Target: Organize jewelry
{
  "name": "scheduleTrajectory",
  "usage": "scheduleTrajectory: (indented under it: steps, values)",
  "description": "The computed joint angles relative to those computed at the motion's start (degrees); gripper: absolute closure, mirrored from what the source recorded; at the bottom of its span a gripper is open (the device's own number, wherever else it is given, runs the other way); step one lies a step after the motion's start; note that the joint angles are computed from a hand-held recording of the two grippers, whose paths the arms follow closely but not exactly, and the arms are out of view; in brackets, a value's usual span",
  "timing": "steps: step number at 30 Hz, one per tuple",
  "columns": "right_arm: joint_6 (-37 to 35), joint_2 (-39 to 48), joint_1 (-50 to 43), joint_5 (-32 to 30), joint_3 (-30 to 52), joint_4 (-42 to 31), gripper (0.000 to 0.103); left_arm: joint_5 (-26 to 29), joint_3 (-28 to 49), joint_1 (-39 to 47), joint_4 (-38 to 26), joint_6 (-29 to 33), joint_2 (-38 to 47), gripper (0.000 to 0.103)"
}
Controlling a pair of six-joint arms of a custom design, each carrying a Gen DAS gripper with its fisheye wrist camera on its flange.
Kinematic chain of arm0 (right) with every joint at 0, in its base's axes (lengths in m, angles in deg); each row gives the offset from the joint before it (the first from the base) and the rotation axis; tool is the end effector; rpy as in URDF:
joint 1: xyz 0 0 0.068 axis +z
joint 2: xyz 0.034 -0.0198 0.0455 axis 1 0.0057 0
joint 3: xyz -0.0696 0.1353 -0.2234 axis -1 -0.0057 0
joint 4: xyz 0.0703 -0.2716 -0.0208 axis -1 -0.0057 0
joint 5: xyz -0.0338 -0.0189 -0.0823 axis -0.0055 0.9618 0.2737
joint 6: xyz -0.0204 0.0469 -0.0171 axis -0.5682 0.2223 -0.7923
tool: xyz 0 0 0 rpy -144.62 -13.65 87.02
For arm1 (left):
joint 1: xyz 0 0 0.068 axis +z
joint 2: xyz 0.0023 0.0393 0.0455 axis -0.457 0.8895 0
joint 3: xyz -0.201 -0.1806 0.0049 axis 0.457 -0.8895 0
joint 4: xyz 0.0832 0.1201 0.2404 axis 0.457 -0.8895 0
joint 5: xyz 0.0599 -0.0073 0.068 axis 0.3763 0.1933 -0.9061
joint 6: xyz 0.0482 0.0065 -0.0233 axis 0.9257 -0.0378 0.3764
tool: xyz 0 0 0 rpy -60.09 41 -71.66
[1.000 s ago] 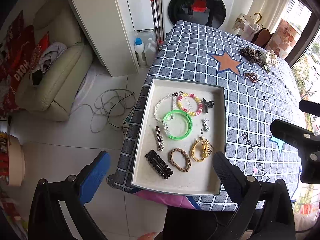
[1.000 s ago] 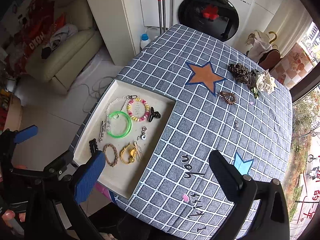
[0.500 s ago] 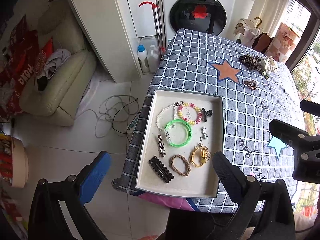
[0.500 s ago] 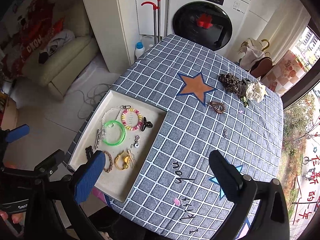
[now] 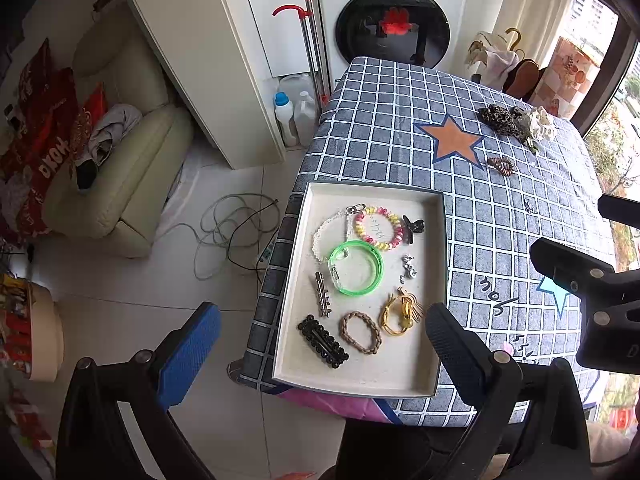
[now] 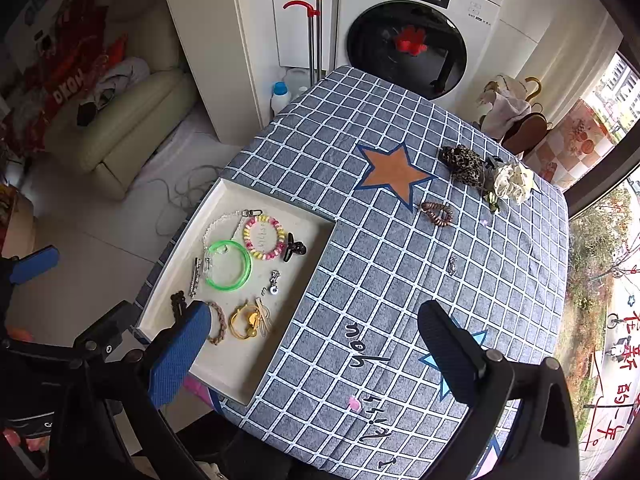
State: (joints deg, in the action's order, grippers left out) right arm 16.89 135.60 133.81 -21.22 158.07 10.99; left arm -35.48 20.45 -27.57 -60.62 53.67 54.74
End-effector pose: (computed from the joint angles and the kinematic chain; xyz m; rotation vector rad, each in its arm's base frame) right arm 0.1871 0.1701 0.3492 -0.5095 2.7125 -0.0429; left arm 0.1527 0.0042 0.3531 -0.1063 2.7787 0.1862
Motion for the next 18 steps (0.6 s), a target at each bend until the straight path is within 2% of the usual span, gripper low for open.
scheduleTrajectory:
  steps: [18]
  values:
    - [-0.2, 0.1, 0.0, -0.3, -0.8, 0.8, 0.000, -0.3, -0.5, 1.2, 0.4, 1.9, -0.1, 0.000]
